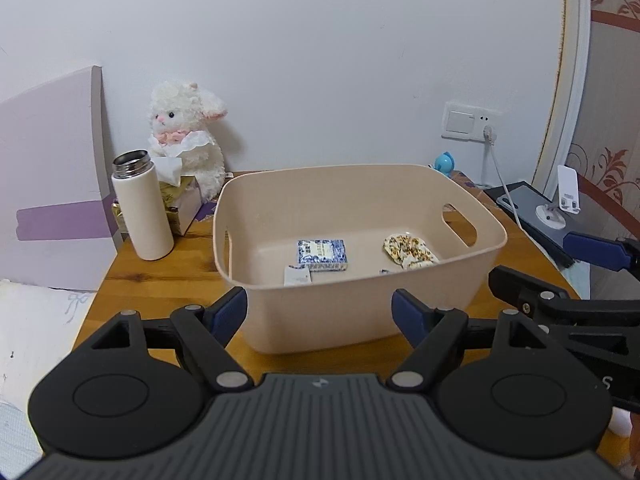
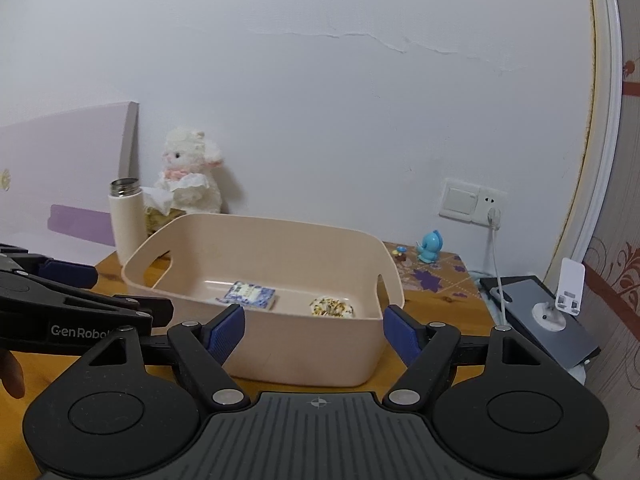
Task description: Organize objects
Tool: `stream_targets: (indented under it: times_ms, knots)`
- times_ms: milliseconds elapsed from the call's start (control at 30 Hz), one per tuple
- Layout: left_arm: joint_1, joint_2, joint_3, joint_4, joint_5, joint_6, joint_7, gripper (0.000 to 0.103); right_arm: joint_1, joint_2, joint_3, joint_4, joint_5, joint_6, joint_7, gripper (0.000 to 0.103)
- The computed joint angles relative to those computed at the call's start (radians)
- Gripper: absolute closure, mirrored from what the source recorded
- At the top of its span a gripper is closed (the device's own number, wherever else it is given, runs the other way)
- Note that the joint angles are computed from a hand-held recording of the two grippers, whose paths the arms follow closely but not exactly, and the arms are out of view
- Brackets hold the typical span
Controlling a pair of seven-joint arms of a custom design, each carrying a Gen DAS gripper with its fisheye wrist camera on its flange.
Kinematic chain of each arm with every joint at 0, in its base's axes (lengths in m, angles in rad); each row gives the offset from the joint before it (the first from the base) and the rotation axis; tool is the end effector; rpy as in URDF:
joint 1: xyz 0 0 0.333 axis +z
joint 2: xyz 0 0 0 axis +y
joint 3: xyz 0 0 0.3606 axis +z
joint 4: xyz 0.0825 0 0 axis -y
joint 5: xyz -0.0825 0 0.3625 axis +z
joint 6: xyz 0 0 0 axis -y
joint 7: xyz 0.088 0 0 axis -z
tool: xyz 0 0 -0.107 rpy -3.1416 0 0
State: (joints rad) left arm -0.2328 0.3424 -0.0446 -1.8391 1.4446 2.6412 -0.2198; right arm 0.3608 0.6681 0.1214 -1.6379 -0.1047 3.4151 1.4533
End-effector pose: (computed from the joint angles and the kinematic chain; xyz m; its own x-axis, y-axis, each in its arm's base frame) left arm 0.6252 -0.2014 0.4299 0.3250 -0.9457 0.0095 -0.5266 -0.1893 -0.8288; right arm 0.6678 0.3340 0.4170 0.5432 -0.8326 0.1082 -0.3177 -0.3231 -0.8915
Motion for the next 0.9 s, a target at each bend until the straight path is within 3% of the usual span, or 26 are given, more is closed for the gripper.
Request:
stream_targets:
  times_ms: [400,567,900]
  knots:
    - [-0.014,-0.119,-0.06,-0.159,0.053,-0.057,-0.106,0.03,-0.044,-0.122,0.034,-0.234,-0.053,0.13,0.02,0.025]
    - [-0.005,-0.149,-0.083,-0.199,0.058,-0.053,-0.128,0.03,-0.019,-0.165,0.002,-0.306,-0.054,0.176,0.003,0.025]
    - [0.001,-0.174,-0.104,-0.254,0.062,-0.025,-0.159,0.03,-0.084,-0.211,0.051,-0.399,-0.129,0.188,0.075,0.025]
